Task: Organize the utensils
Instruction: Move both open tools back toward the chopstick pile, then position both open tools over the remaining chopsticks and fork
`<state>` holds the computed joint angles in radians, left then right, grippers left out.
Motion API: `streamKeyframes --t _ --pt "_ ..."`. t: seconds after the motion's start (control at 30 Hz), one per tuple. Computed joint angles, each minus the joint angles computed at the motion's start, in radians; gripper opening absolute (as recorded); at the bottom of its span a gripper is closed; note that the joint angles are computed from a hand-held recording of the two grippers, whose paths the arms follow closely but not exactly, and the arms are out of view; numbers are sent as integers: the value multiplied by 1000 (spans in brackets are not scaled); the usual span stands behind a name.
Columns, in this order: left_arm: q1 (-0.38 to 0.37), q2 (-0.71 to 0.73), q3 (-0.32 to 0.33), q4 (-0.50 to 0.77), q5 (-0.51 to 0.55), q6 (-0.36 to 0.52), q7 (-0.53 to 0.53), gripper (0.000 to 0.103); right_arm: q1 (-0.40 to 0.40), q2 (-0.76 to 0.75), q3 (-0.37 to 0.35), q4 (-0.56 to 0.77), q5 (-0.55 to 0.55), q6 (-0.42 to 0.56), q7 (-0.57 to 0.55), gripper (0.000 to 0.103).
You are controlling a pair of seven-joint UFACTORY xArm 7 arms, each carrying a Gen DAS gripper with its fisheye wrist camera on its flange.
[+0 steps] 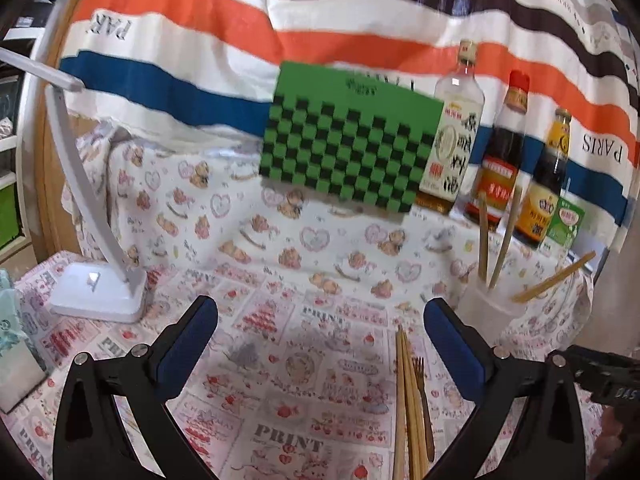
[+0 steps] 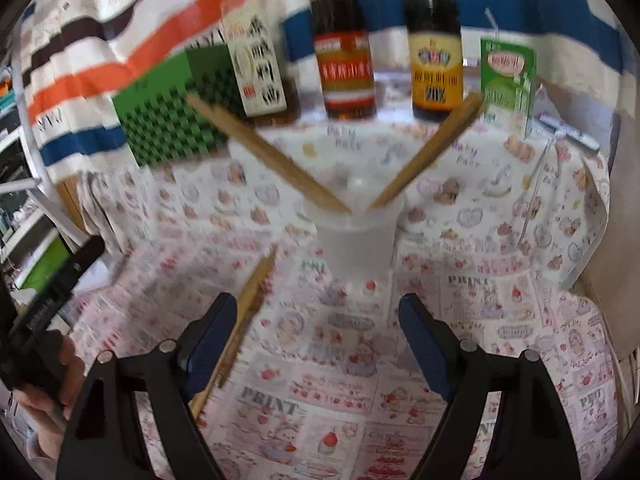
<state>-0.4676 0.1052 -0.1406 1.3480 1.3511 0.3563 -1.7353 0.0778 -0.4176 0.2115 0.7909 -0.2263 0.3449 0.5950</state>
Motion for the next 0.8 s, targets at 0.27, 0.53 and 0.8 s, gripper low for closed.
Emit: streamKeyframes --t 0.27,0.53,0.8 --pt "-29 48 21 25 -199 24 200 102 86 85 -89 50 162 142 -113 82" --pt "-66 93 33 60 -316 64 374 102 76 106 -89 61 203 176 -112 82" --pt "-88 148 6 112 -516 105 688 95 56 127 -81 82 152 211 -61 82"
